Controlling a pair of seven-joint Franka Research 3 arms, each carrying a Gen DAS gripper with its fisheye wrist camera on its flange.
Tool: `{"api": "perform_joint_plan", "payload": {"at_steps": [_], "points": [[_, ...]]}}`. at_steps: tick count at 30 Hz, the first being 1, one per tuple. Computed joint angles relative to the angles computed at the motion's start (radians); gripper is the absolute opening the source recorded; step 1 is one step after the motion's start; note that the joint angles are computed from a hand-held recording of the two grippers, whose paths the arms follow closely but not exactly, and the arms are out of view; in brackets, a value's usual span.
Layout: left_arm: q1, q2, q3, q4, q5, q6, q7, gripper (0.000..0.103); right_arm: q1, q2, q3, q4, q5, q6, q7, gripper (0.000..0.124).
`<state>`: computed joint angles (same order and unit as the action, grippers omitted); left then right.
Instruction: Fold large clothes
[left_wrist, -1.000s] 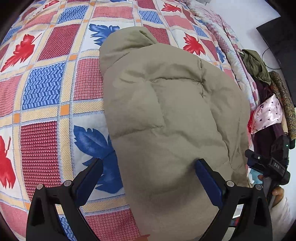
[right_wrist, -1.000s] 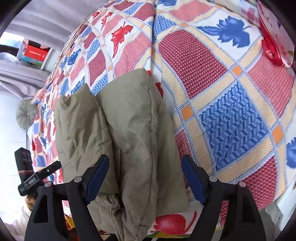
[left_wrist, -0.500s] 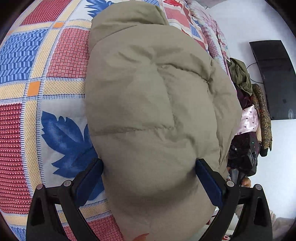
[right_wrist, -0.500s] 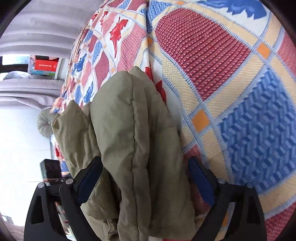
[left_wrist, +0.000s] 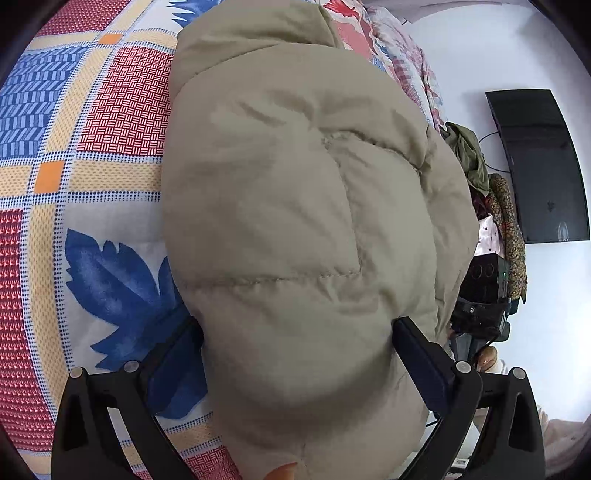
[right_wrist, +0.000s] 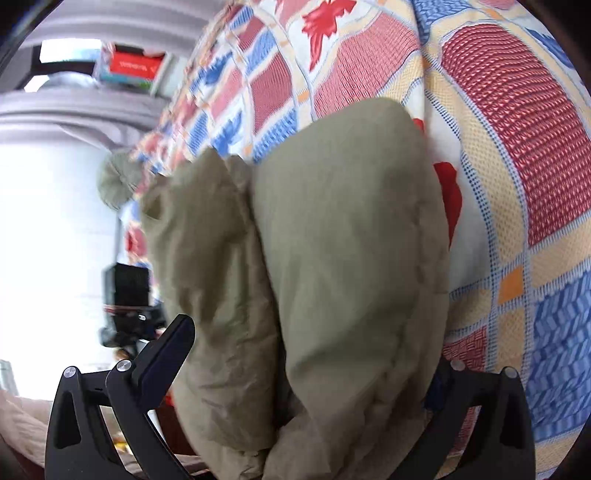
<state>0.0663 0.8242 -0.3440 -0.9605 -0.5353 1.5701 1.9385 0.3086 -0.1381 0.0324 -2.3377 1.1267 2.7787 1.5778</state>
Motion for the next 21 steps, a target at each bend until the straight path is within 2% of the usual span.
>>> {"api": "perform_joint_plan", "payload": {"at_steps": [2,5,8,11,13,14,17,21], "points": [[-0.014,0.059,-0.003,0.088,0.010,-0.057,-0.026,0.102,-0.011,0.036,-0.001,0.028,-0.051,-0.030,0.045,0.103],[-0.022,0.140,-0.017,0.187,-0.002,-0.117,-0.087,0.102,-0.018,0.078,0.000,0.060,-0.011,-0.045,0.018,0.103],[-0.009,0.155,-0.032,0.173,-0.039,-0.124,-0.149,0.102,-0.028,0.107,0.006,0.079,0.031,-0.064,0.009,0.103],[-0.001,0.087,-0.030,0.061,-0.053,-0.055,-0.148,0.100,-0.037,0.122,0.014,0.089,0.083,-0.064,0.011,0.102],[0.003,0.034,-0.027,-0.007,-0.055,-0.009,-0.120,0.093,-0.039,0.124,0.019,0.096,0.074,-0.065,0.032,0.091],[0.005,0.020,-0.028,-0.020,-0.057,-0.002,-0.109,0.086,-0.038,0.121,0.023,0.098,0.071,-0.060,0.034,0.076],[0.014,0.010,-0.034,-0.002,-0.074,-0.013,-0.080,0.074,-0.034,0.107,0.029,0.107,0.067,-0.051,0.039,0.052],[0.016,0.033,-0.037,0.092,-0.087,-0.039,-0.061,0.073,-0.019,0.111,0.038,0.149,0.034,-0.028,0.063,0.045]]}}
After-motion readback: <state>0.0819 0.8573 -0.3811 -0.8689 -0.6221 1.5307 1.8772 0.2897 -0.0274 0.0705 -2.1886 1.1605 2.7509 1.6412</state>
